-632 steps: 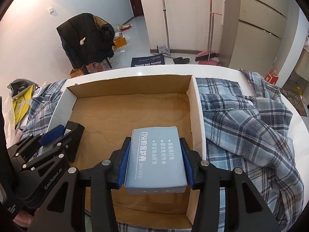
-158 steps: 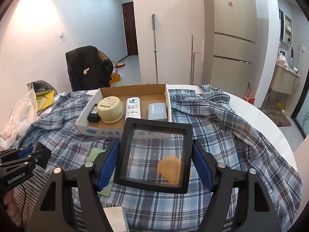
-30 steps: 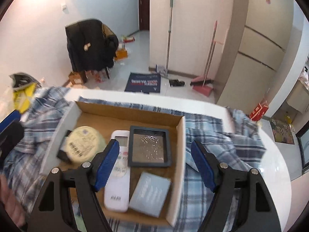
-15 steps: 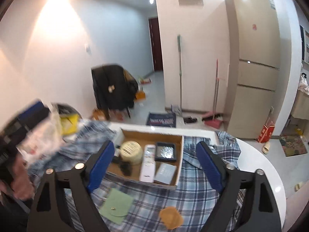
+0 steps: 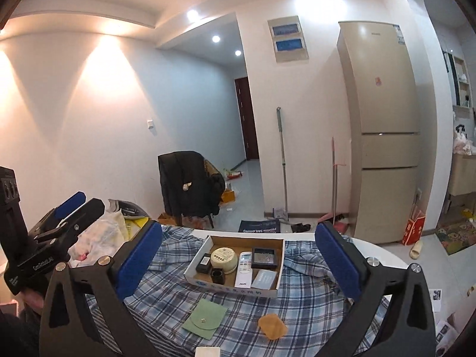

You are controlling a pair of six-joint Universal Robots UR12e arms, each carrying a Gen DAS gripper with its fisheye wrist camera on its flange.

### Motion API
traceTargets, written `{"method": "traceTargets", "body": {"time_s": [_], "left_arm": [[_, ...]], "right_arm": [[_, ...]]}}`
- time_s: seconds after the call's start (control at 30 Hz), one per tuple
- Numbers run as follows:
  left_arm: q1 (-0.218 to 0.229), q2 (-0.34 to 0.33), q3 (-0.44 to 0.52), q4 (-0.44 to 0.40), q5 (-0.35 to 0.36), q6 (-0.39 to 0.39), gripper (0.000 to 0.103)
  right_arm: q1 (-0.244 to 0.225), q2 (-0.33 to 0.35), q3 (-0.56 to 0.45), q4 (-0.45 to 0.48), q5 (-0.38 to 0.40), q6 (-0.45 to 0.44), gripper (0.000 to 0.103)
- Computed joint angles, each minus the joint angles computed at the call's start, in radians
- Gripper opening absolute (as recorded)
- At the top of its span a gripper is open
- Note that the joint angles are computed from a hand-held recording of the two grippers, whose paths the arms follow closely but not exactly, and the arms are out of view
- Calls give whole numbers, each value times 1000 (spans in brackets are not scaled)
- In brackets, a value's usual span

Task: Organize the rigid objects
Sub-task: 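Withdraw both tools from the box back over the remaining items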

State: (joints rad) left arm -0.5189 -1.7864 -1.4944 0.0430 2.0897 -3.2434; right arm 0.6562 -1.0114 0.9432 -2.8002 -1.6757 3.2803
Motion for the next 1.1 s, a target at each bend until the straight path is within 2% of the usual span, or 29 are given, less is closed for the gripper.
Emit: {"method": "traceTargets", "body": {"time_s": [0.2,0.33,0.53,0.67,0.8,0.9,0.97,1.1], "left_arm": [[-20,-1,-13,-5,30,19,103],[-9,2,-30,-62,7,-48,103],[14,-28,-25,-201,-22,-130,103],[30,-37,-30,-256,-46,-182,103],[56,-41,-29,-348,-113,-255,103],[94,-33,-38,-447,-244,-337,103],[104,-36,-43,-478,-257,-375,103],[112,-45,-45,-514,-239,-396,103]], "right_arm": [[-11,-18,46,-14,41,4,102],[-8,-4,52,-2,9,-18,102],[-23,22,35,71,53,25,102],[-28,36,32,90,36,23,102],[-31,55,19,126,23,14,102],[-35,72,8,150,16,21,102],[-39,82,1,171,19,33,102],[-46,102,-18,235,30,23,102]]}}
